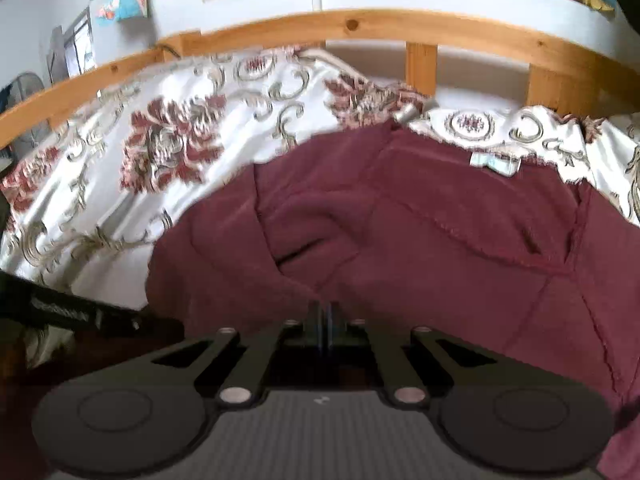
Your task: Fold small clothes
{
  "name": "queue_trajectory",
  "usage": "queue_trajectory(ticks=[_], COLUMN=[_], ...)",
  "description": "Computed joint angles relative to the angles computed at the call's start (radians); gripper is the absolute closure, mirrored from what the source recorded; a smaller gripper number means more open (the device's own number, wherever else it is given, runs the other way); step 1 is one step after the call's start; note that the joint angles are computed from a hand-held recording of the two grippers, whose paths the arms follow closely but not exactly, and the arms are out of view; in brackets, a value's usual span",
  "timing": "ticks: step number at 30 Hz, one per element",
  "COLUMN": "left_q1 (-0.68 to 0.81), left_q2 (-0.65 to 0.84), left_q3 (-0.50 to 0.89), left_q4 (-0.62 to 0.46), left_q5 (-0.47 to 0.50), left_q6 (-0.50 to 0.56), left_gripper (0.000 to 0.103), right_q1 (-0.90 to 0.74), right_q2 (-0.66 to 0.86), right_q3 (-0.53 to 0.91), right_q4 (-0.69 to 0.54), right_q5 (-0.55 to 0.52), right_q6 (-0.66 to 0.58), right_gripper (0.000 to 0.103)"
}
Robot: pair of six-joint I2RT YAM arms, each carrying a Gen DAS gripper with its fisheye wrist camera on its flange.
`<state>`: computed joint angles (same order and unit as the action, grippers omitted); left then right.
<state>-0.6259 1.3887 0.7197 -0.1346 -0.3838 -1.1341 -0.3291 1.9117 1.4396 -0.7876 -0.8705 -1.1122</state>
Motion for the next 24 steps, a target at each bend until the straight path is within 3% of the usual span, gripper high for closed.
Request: queue_trajectory(ticks=[4, 5, 6, 8, 11, 15, 17, 19, 20, 21, 22, 23, 24], left_q1=[0.006, 0.01, 0.01, 0.006, -0.006, -0.027, -0.01, 0.034, 0.06, 0.091, 0.123, 0.147, 0.166], left_q2=[-0.028, -0.048, -0.058, -0.068, -0.082, -0.123, -0.148, -0.139, -0.121, -0.094, -0.068, -0.052, -0.047], left_q3=[-0.026, -0.043, -0.052, -0.048, -0.032, -0.014, -0.025, -0.016, -0.001, 0.021, 0.04, 0.047, 0.039], left_q4=[0.018, 0.035, 0.044, 0.024, -0.014, -0.075, -0.065, -0.047, -0.049, -0.063, -0.076, -0.079, -0.065], left_q5=[0.023, 0.036, 0.042, 0.041, 0.023, -0.08, -0.102, -0.086, -0.067, -0.043, -0.012, 0.01, 0.027], left_q6=[0.003, 0.002, 0.007, 0.035, 0.05, 0.129, 0.18, 0.24, 0.268, 0.293, 0.315, 0.325, 0.324], left_gripper=[0.096, 0.095, 0.095, 0.094, 0.089, 0.08, 0.064, 0.061, 0.062, 0.064, 0.083, 0.092, 0.092], right_q1=[-0.012, -0.015, 0.002, 0.015, 0.049, 0.1, 0.126, 0.152, 0.162, 0.167, 0.171, 0.173, 0.175], right_q2=[-0.025, -0.02, -0.023, -0.032, -0.036, 0.003, 0.038, 0.079, 0.082, 0.075, 0.059, 0.038, 0.018], right_q3=[-0.029, -0.012, -0.011, -0.016, -0.029, 0.019, 0.066, 0.128, 0.137, 0.129, 0.107, 0.081, 0.054], right_q4=[0.013, -0.025, -0.029, -0.034, -0.003, -0.015, -0.051, -0.112, -0.114, -0.097, -0.064, -0.022, 0.025], right_q5=[-0.038, -0.054, -0.056, -0.075, -0.089, -0.101, -0.097, -0.079, -0.075, -0.077, -0.08, -0.085, -0.092], right_q6=[0.018, 0.0, 0.011, 0.017, 0.067, 0.143, 0.134, 0.116, 0.113, 0.11, 0.11, 0.115, 0.135], right_gripper=[0.096, 0.088, 0.069, 0.045, 0.045, 0.055, 0.057, 0.077, 0.09, 0.092, 0.093, 0.093, 0.095])
